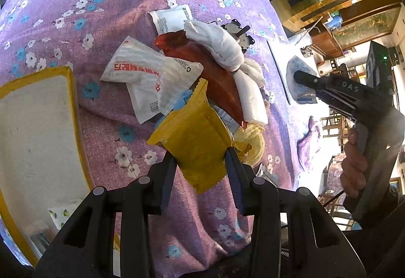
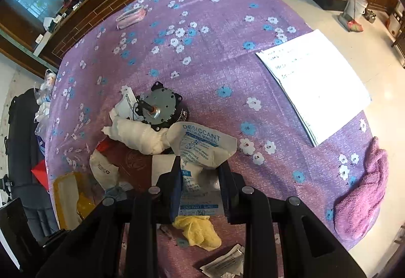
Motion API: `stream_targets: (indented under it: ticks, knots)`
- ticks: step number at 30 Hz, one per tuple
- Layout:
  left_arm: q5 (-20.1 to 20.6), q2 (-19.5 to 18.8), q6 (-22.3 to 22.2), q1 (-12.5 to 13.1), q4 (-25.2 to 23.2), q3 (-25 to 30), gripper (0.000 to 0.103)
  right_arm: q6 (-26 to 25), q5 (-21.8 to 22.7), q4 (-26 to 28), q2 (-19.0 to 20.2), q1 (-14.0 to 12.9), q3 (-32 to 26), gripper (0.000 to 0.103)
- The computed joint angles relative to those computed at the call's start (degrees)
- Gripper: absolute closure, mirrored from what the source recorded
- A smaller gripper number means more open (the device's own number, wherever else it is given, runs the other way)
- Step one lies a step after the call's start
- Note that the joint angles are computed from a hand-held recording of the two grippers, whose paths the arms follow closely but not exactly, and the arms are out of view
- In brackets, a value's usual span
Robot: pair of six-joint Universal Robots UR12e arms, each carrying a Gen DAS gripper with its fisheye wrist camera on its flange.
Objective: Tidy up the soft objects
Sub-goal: 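Grasp white desiccant packet with right tool while left tool holds yellow packet, then carry yellow packet and desiccant packet over the foam tray and release both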
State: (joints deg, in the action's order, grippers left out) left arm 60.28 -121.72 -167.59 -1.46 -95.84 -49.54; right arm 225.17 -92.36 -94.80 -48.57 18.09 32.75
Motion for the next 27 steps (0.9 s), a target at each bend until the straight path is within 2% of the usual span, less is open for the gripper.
stream_targets:
  ticks: [2, 6, 10, 13, 16, 18, 19, 23, 26, 27]
  knots:
    - [-0.6, 0.3, -0.2, 0.1, 1.1, -0.9, 0.065, -0.1, -0.3, -1.8, -0.4, 0.0, 0.9, 0.077]
    - [-2.1, 1.2, -1.3, 0.3, 5.6, -3.7, 0.065, -3.6, -0.1, -9.6, -1.0, 0.0, 3.6, 0.077]
    - [-4.7, 1.9, -2.7, 0.6, 10.3, -6.5, 0.065, -7.5, 3.7, -18.4, -1.2, -0.2, 7.1, 0.077]
    - [-6.0, 2.8, -5.1, 1.0, 15.7, -9.8, 0.065, -9.6, 7.7, -25.5, -1.9, -0.5, 11.2, 0.077]
    - [-7.1, 5.3, -8.5, 1.4, 25.2, -15.2, 0.065, -11.5, 11.5, -34.7, -3.3, -0.6, 16.6, 0.077]
    - [-8.2, 7.4, -11.0, 1.7, 32.8, -19.9, 0.065, -12.9, 13.9, -41.0, -4.6, -0.6, 20.5, 0.077]
    - [-8.6, 8.9, -12.4, 1.8, 37.7, -23.0, 0.065, -13.5, 14.3, -45.8, -5.7, -0.4, 23.5, 0.077]
    - [-6.3, 15.9, -16.7, 1.9, 54.1, -34.6, 0.065, -13.5, 16.5, -60.4, -9.7, 0.1, 33.2, 0.077]
    - [-3.6, 21.2, -19.1, 1.5, 60.8, -40.8, 0.065, -11.8, 17.3, -66.0, -12.7, 1.2, 38.2, 0.077]
    - [-1.8, 22.4, -20.0, 1.3, 61.1, -41.8, 0.065, -11.4, 18.3, -66.6, -13.8, 1.6, 39.2, 0.077]
